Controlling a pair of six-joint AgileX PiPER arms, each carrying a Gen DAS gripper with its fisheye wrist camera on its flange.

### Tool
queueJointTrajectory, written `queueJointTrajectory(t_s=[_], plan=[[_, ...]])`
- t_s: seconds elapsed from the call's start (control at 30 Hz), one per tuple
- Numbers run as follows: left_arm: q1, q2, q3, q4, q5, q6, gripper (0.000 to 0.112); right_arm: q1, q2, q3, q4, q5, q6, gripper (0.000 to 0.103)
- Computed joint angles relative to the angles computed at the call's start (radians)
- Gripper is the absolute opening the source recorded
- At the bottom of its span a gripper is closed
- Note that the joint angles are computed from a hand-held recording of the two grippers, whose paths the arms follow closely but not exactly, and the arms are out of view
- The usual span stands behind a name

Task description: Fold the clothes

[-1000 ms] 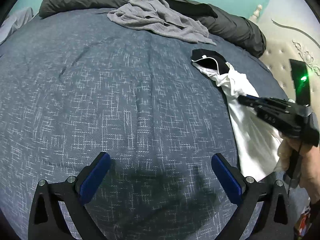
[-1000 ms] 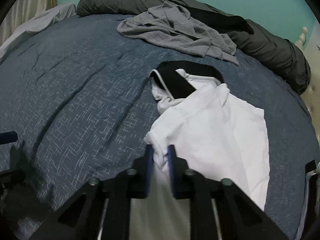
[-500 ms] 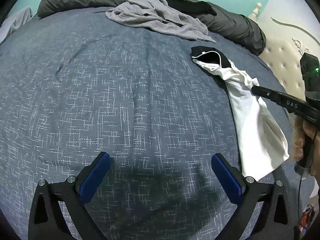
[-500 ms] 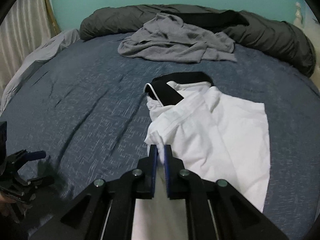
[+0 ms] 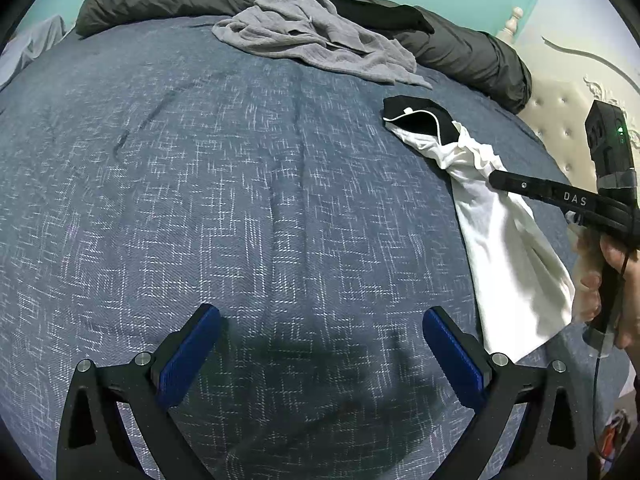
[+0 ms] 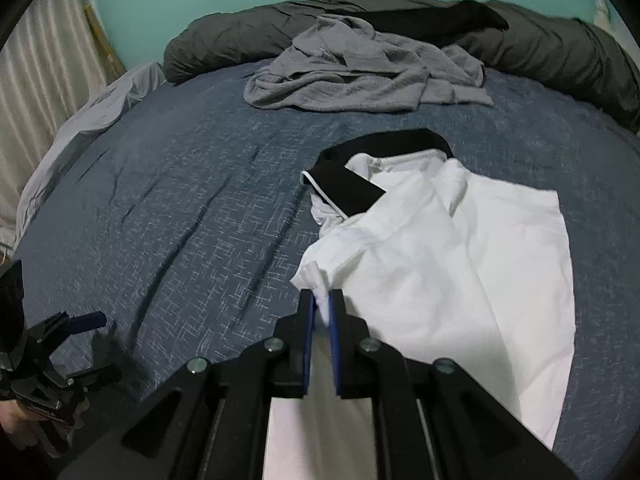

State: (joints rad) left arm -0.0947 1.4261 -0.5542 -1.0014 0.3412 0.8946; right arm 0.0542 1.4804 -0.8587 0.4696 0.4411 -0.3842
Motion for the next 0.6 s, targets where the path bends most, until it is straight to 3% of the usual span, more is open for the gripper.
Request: queueJointTrajectory(t_s=[0.4, 0.6], plan=[[-0.006, 0.004, -0.005, 0.012, -0.004, -0.008, 0.103, -0.066, -0.007, 0.013, 0.215, 0.042, -0.2, 0.008], [0.003, 0.005, -0.006, 0.001, 0.002, 0.005, 0.103, -0.067, -0.044, 0.025, 0.182, -0.002, -0.18, 0.006]])
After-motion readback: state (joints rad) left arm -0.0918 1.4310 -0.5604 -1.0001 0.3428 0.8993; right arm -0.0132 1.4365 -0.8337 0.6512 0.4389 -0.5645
